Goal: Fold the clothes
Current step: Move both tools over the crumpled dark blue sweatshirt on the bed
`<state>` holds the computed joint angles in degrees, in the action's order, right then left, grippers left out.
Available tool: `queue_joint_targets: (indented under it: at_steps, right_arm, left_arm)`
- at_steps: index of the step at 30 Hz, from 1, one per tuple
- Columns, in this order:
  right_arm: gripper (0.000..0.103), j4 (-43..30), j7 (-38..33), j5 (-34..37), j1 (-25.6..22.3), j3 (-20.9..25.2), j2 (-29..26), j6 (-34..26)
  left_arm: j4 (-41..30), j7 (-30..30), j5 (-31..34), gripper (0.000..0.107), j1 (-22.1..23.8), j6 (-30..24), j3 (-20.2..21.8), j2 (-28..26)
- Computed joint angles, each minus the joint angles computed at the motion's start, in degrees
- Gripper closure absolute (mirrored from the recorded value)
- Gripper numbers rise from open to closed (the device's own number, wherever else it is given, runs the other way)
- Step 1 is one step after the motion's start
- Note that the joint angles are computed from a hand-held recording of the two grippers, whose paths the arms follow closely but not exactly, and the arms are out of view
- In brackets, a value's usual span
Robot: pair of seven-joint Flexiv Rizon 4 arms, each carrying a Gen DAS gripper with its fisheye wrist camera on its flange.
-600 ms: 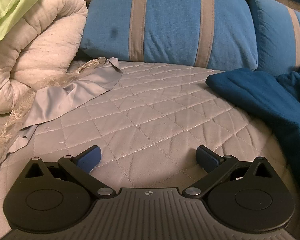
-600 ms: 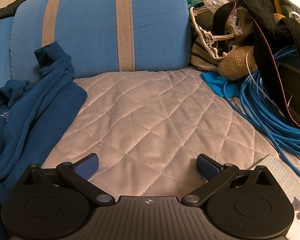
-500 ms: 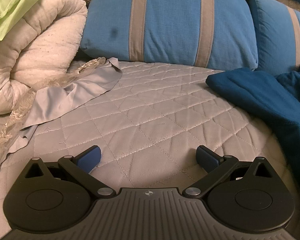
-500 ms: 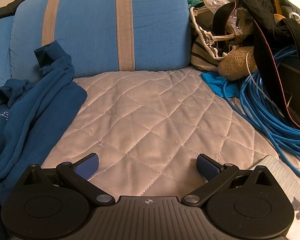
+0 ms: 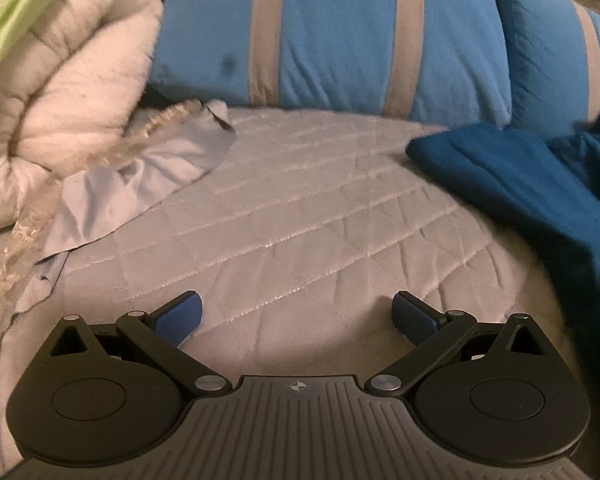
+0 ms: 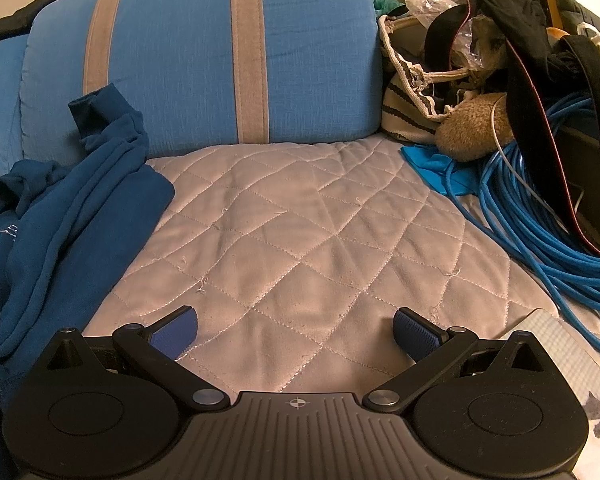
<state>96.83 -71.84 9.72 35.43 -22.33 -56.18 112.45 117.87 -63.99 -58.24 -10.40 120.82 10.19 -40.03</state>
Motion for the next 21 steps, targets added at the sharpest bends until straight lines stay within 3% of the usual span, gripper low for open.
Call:
queue_joint_targets:
  at_steps: [2, 7, 13, 16, 18, 21]
  right_arm:
    - [0.000, -0.07, -0.02, -0.08, -0.17, 0.12, 0.03, -0.01]
    - [0.000, 0.12, -0.13, -0.19, -0.26, 0.50, 0.28, 0.08]
    - [0.000, 4.51, -4.63, -6.95, -5.32, 5.94, 6.00, -0.62]
    - [0.000, 7.61, -8.74, -7.08, -4.28, 5.03, 8.43, 3.04]
    - [0.000, 8.27, -10.37, -8.69, -6.33, 7.62, 11.11, 1.54]
    - [0.000, 7.76, -10.66, -9.01, -7.92, 9.44, 13.19, 0.53]
  left_arm:
    - [0.87, 0.97, 0.22, 0.004, 0.31, -2.47, -0.05, 2.39]
    - [4.33, -5.15, 8.82, 0.004, 3.01, -0.42, -2.63, 8.69]
    - [7.09, -5.33, 13.26, 0.004, 0.78, 1.09, -2.93, 16.55]
    - [7.37, -5.42, 14.62, 0.004, 0.16, 1.09, -3.98, 18.77]
    - [7.16, -4.94, 13.75, 0.004, -1.23, 0.74, -4.47, 19.38]
    - [7.41, -8.98, 18.66, 0.004, 0.47, 0.12, -6.95, 19.81]
